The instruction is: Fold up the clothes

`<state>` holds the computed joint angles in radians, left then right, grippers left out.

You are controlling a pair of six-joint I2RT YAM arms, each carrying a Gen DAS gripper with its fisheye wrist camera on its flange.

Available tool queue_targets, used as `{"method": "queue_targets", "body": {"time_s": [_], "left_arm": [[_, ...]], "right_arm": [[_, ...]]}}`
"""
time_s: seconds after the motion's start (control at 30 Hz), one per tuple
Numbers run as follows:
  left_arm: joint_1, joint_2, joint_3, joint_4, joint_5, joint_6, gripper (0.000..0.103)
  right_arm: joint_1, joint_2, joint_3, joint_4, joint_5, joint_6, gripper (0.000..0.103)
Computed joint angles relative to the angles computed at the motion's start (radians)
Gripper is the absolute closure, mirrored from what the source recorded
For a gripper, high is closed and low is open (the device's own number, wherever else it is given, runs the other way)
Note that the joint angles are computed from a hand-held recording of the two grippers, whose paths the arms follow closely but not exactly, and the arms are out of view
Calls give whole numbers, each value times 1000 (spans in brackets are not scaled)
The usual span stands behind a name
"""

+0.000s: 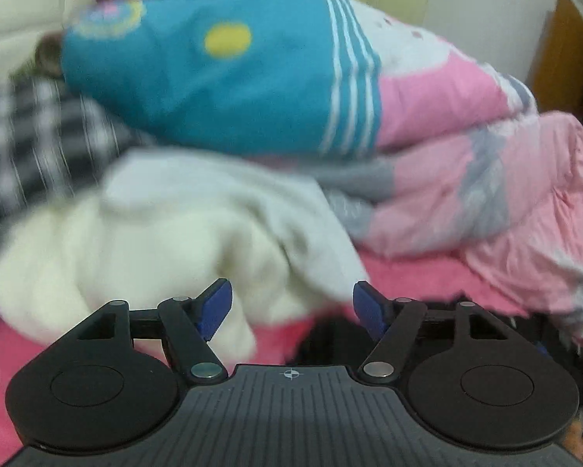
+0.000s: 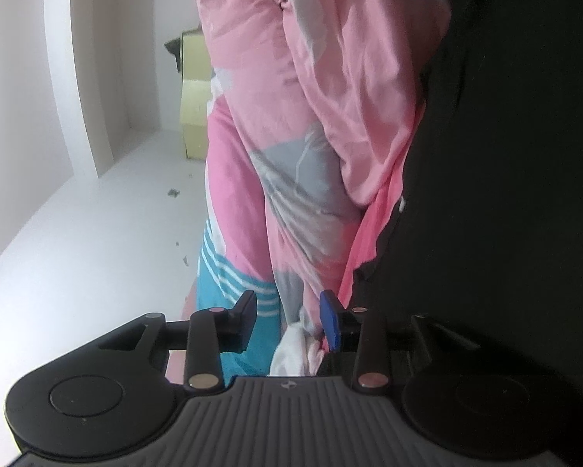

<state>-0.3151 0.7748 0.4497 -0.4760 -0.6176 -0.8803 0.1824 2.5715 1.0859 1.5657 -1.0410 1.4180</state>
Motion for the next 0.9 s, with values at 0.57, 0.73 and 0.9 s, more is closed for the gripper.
{"method": "queue_targets", "body": {"time_s": [0.57,0.73,0.9], "left_arm": [[-198,190,-252,439,-215,-26,36],[-172,164,-301,479,-148,-12,57],[-119,117,-323,483,-78,-19,66]], "right_arm": [[236,-484,-62,-1041,121,-957,65],[466,-486,268,-1566,354,-1186,65],[689,-318,643,-1893,705,-1440,65]]}}
